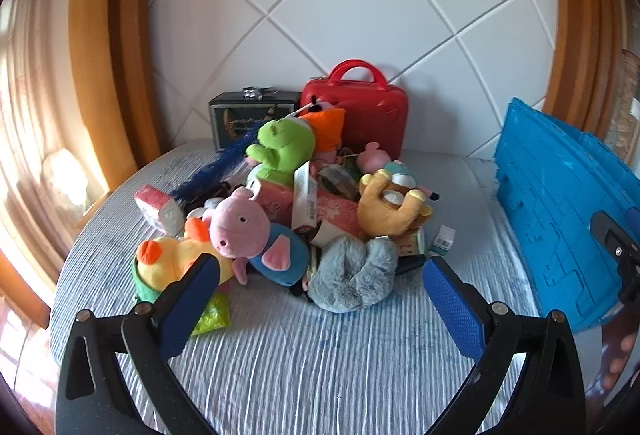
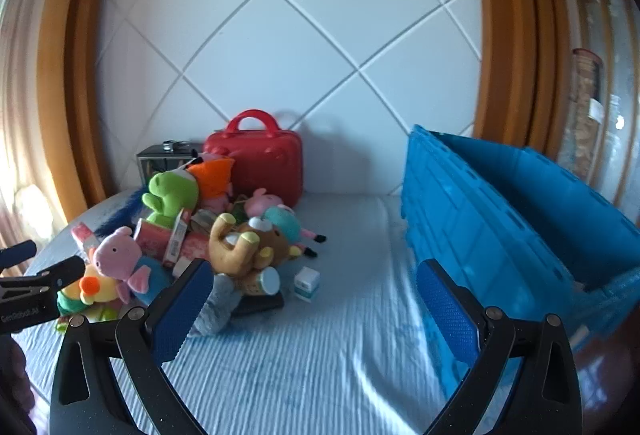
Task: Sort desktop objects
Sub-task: 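Move both grippers toward the yellow duck plush in the pile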
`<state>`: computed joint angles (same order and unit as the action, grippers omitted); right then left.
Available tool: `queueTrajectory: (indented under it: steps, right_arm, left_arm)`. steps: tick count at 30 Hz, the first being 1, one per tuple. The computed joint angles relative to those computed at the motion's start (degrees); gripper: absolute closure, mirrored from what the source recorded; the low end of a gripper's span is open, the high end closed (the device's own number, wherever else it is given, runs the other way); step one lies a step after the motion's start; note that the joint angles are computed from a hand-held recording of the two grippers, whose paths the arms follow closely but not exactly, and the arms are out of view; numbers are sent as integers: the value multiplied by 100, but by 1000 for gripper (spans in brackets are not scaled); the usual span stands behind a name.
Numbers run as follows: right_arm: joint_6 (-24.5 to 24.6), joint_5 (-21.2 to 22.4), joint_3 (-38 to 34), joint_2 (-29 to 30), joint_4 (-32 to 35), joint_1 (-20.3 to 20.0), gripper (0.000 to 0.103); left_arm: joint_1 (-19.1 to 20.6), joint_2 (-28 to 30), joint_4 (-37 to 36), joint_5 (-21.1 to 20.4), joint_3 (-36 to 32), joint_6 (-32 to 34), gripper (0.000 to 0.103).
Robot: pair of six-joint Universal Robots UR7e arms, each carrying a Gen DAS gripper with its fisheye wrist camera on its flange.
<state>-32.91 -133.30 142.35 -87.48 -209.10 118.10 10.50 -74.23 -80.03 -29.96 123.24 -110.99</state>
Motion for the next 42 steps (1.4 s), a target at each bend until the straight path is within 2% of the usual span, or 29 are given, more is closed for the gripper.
queueTrajectory:
  steps: [4,8,11,14,18,21,24,27,31,33,37,40,42]
  right_arm:
    - [-342,1056,-121,-175,577,-682,0]
    - [-522,1751,-361,-164,1376,-1234,0]
    - [-695,2096,-509,-7,1781,-1554,0]
    - [-732,2231,-636,213,2059,-1750,0]
    - [-620,1934,-750,562,2242,-1774,0]
    - [-558,1531,-810,873,2202,-1722,0]
    - [-245,1250,-934,1144,2384,-1629,0]
    - [-13,976,-1061,1533,2313,-1421,0]
    - [461,752,-1363,2207,2299,-1114,0]
    - [735,589,-1502,2485,2287,-995,0]
    - [1286,547,-1761,2805,2652,-806,0]
    - [1481,555,-1984,3100,2829,-600,0]
    - [1612,628,-2147,3282,2971,-496,0]
  left_arm:
    - [227,318,305,-318,-270,-586,0]
    - [443,550,395,-715,-404,-989,0]
    - [534,665,622,-1142,-422,-1366,0]
    - [591,528,804,-1543,-234,-1722,0]
    - [760,-52,942,-1830,255,-1937,0]
    - [971,-757,1078,-1892,696,-1962,0]
    - [1208,-1502,1383,-1816,1004,-1937,0]
    - [1523,-2083,1742,-1549,1132,-1734,0]
    - [1984,-2688,1826,-1082,1272,-1155,0]
    - [2263,-2957,1601,-863,1389,-690,0]
    - [2706,-3338,1045,-606,1513,137,0]
    - [2784,-3490,857,-439,1496,475,0]
    - [2883,-3569,368,-330,1544,1111,0]
